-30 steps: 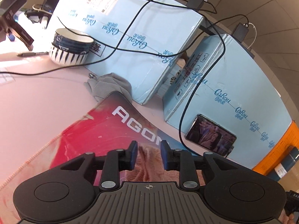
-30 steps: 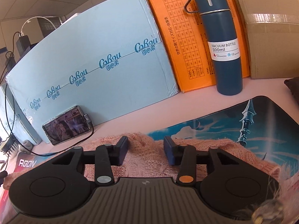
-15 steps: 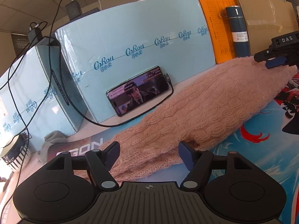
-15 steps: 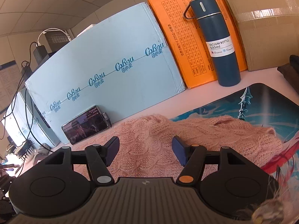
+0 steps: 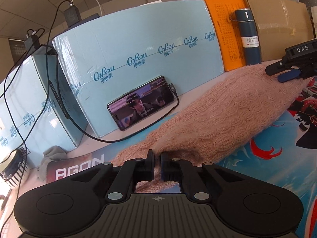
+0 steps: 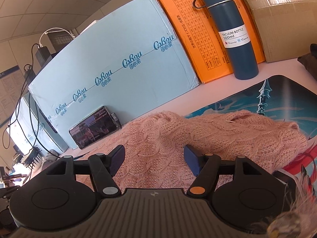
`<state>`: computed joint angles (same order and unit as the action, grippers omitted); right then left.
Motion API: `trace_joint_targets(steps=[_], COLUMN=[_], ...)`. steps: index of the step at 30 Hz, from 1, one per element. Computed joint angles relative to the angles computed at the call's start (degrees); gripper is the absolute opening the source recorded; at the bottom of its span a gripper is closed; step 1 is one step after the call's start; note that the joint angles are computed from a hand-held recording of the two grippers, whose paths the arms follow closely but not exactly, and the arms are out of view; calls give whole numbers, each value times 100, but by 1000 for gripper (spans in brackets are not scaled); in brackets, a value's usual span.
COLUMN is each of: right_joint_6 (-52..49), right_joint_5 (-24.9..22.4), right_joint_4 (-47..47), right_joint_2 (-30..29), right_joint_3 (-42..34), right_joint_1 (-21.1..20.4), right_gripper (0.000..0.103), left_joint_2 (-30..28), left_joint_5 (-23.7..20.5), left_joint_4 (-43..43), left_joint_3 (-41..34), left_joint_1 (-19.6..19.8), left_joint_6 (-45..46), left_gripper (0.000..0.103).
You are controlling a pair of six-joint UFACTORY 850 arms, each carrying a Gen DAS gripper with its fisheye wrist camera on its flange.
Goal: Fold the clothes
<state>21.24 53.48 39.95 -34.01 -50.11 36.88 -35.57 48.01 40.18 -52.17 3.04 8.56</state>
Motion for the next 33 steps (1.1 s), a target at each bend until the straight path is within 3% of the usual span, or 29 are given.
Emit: trace_joint_targets(steps=[5, 7, 9, 10, 13, 15, 18, 20, 21, 22, 24, 25, 29, 33], right_joint_6=[44, 66, 102, 115, 155, 192, 227, 226, 226, 227, 221, 216, 221, 204], right_joint_5=[-10, 6, 16, 13, 1, 1, 7, 11, 16, 19, -7, -32, -37, -64], right_joint_4=[-67, -69, -102, -120, -186, -238, -280, -273, -263, -256, -246, -250, -264, -260], right_joint_2=[-3, 4, 9, 11, 19, 25, 27, 28, 28, 29, 22, 18, 9, 3], right_joint_3=[2, 15, 29, 34, 45, 54, 61, 62, 65, 68, 58, 49, 47, 36], right_joint_1=[0, 3, -3, -6, -19, -24, -23, -18, -18, -19, -23, -27, -29, -31], right_gripper=[64, 64, 64, 64, 65, 65, 65, 65, 65, 65, 65, 65, 65, 65], left_joint_2=[-82, -24, 62, 103, 181, 175, 67, -38, -95, -152, -224, -218, -204, -403], left_joint_5=[-345, -323, -316, -280, -166, -96, -491, -829, -933, -1035, -1101, -1041, -888, -1365], left_joint_4=[-445, -380, -249, -77, 475, 267, -942, -1205, -1003, -790, -566, -756, -1023, -1097], left_joint_3=[-53, -65, -35, -17, -21, -34, -223, -408, -497, -589, -678, -642, -672, -1000], left_joint_1=[-115, -60, 29, 117, 414, 553, 512, 488, 521, 553, 579, 553, 563, 494], left_joint_6=[198, -219, -656, -960, -1956, -2248, -1991, -1955, -2130, -2318, -2412, -2100, -1826, -1799], left_gripper=[18, 47, 70, 76, 79, 82, 80, 78, 69, 45, 17, 10, 8, 10])
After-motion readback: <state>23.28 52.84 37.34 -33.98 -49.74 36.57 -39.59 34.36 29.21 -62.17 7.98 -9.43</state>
